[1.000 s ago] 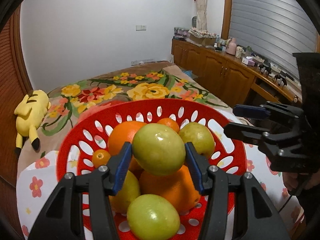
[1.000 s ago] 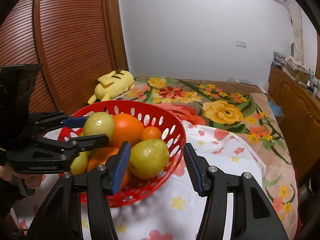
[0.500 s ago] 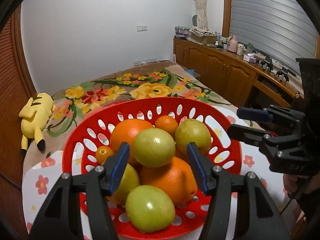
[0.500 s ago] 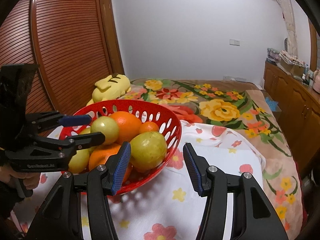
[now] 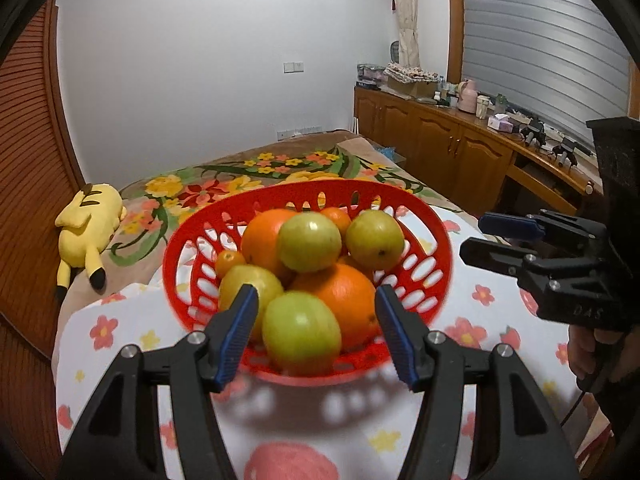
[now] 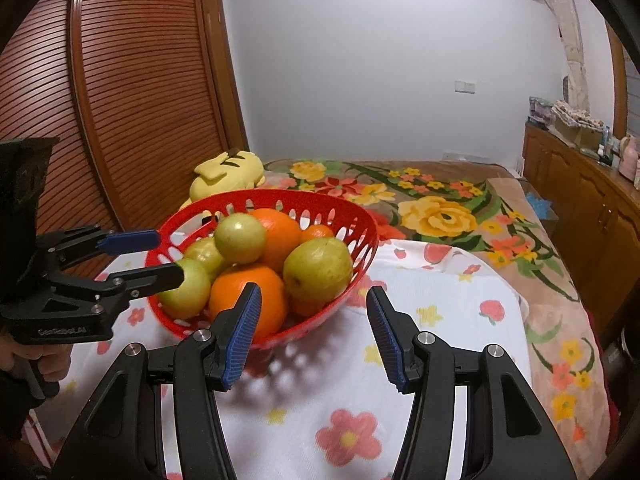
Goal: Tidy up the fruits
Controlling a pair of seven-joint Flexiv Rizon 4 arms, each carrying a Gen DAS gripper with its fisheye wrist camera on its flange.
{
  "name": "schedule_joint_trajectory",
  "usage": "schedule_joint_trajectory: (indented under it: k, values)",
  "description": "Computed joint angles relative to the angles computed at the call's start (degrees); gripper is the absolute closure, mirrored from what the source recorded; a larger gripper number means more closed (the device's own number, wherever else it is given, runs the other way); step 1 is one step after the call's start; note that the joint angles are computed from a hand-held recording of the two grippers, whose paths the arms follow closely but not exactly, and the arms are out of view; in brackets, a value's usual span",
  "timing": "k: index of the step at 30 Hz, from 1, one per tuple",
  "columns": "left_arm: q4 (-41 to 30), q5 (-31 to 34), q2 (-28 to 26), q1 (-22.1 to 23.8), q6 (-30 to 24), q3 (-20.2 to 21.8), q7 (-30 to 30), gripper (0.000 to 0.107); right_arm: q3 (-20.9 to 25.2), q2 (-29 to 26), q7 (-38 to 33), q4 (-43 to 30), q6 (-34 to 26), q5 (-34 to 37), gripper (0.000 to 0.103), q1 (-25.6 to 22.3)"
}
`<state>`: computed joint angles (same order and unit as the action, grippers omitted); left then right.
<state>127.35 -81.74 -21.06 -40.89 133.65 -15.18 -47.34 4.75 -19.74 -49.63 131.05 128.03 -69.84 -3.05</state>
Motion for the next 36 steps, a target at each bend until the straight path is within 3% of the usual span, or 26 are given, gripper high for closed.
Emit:
schedule_joint_trajectory:
  k: [6,12,14,18,23,26,30,36]
  values:
    - [4.5,-0.1,1.3,-3.5,4.4,-1.1,-5.2,0.046,0.7,2.8,-4.7,5.6,1.4,5.3,0.042,0.2]
    - [7.7,-1.0,2.3,-7.3,10.5,-1.9,-10.6,0.044,2.1,6.6,-12.1,11.9,2.7,15.1,0.036,2.2]
    - [7.7,-2.7,2.2,-8.5,13.5,-2.4,-10.6,0.034,2.3,7.5,-13.4,13.2,3.4,16.8,0.033,2.5]
    - [9.0,-3.4,3.6,-10.0,16.9,-3.0,-11.5,0.032,2.6,9.9,-16.5,16.2,4.7,20.8,0.027,3.6]
    - [9.6,-4.3,4.6,-11.9,21.7,-3.5,-12.0,0.014,2.7,12.1,-19.4,18.4,6.1,25.0,0.025,5.0]
    - [9.6,-4.9,4.9,-12.7,24.6,-3.8,-11.9,0.009,2.7,13.1,-19.7,19.1,6.6,26.4,0.024,5.5]
    - [9.5,-7.5,5.6,-13.8,27.3,-4.4,-12.4,0.009,2.4,14.0,-19.7,19.7,7.4,27.4,0.020,5.8]
    - [9.1,-11.6,5.9,-14.9,28.9,-5.1,-12.5,0.009,3.5,16.2,-23.1,21.2,7.4,35.9,0.014,8.6]
